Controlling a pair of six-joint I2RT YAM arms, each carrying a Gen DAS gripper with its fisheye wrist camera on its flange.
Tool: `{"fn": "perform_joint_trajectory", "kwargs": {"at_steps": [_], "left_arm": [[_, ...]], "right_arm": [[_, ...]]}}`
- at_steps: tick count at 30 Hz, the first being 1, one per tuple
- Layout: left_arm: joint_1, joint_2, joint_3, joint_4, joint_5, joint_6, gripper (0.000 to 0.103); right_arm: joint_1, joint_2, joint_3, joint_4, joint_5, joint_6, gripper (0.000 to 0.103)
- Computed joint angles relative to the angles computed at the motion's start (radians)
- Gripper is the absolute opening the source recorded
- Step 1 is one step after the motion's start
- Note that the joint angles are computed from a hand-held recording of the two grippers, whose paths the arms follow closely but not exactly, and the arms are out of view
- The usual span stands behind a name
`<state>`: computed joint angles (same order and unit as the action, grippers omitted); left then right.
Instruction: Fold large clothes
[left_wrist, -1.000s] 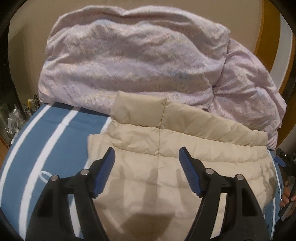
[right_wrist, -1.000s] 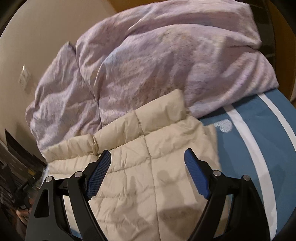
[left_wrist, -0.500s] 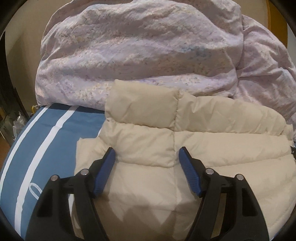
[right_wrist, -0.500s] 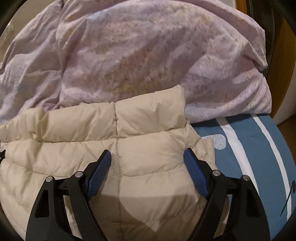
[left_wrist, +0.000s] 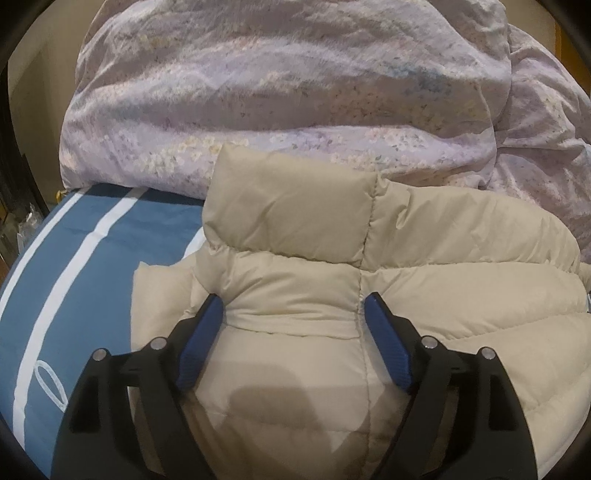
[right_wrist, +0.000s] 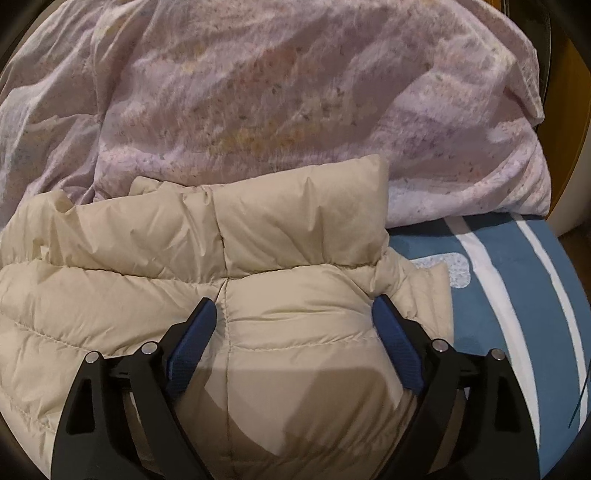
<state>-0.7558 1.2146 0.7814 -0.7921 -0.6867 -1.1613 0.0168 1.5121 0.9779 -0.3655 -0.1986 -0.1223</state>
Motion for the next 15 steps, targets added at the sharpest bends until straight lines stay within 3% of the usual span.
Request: {"fn": "perform_joint_trajectory", "kwargs": {"at_steps": [8,15], "left_arm": [[0.048,-0.031,-0.035,0.059,0.052,0.051,0.084],[0.083,-0.04,-0.048,0.083,0.074,0.086,0.085]], "right_arm": [[-0.05,0.044,0.014,-0.005,-0.055,-0.024,0.091],[-0.017,0.085,0.062,-0.01,-0.02,-0.005,0.092]]}}
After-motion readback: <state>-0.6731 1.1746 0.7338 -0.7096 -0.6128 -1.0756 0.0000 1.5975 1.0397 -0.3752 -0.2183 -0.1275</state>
